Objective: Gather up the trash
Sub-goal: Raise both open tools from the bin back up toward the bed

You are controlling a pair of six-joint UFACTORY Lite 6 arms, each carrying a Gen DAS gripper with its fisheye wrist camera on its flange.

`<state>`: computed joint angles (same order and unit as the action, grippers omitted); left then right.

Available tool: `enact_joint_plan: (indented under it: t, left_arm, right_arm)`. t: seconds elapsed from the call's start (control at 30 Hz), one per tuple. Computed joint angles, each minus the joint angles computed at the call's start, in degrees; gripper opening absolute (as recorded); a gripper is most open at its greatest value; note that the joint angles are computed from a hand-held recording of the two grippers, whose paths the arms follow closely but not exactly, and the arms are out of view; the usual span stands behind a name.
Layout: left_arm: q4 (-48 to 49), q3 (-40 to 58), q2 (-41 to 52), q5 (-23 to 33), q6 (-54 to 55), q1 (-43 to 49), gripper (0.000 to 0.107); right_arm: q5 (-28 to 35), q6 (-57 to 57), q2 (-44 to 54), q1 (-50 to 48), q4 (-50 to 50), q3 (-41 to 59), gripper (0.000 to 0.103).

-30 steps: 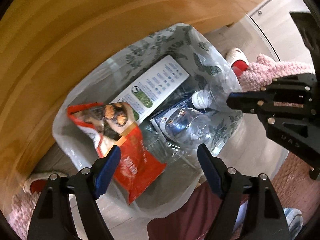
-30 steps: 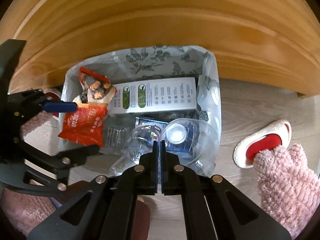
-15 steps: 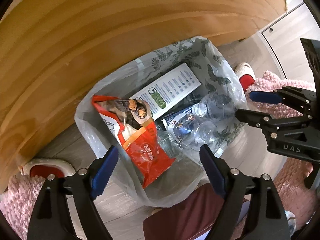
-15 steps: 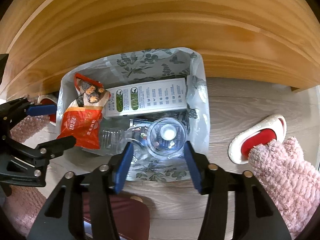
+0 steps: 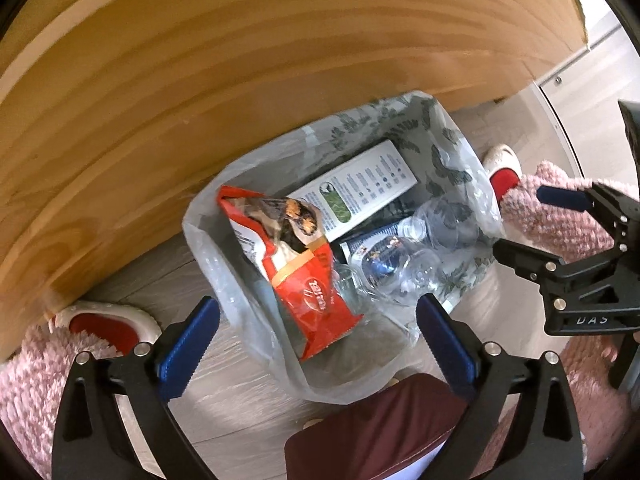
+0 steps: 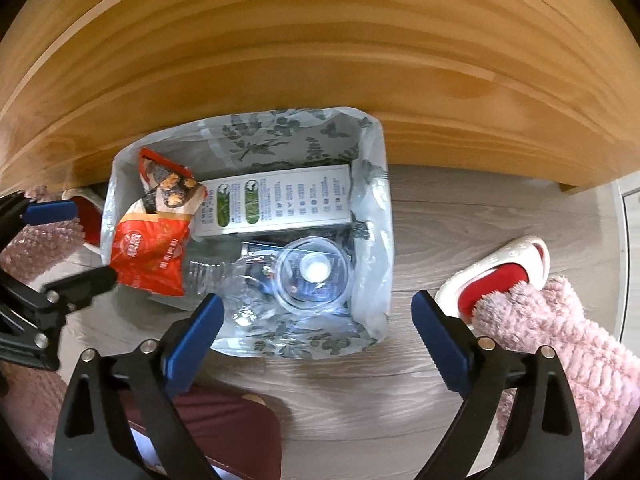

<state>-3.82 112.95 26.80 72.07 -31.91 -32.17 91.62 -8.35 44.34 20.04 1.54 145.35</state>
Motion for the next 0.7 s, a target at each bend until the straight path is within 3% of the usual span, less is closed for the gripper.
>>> enact_joint_plan:
  t: [0.7]
  left_arm:
    - [3.30,2.79,-1.28,0.46,-1.41,-0.77,0.095]
  right_arm:
    - [-6.92,1.09,-5.87,0.65,-2.72,-6.80,0.091]
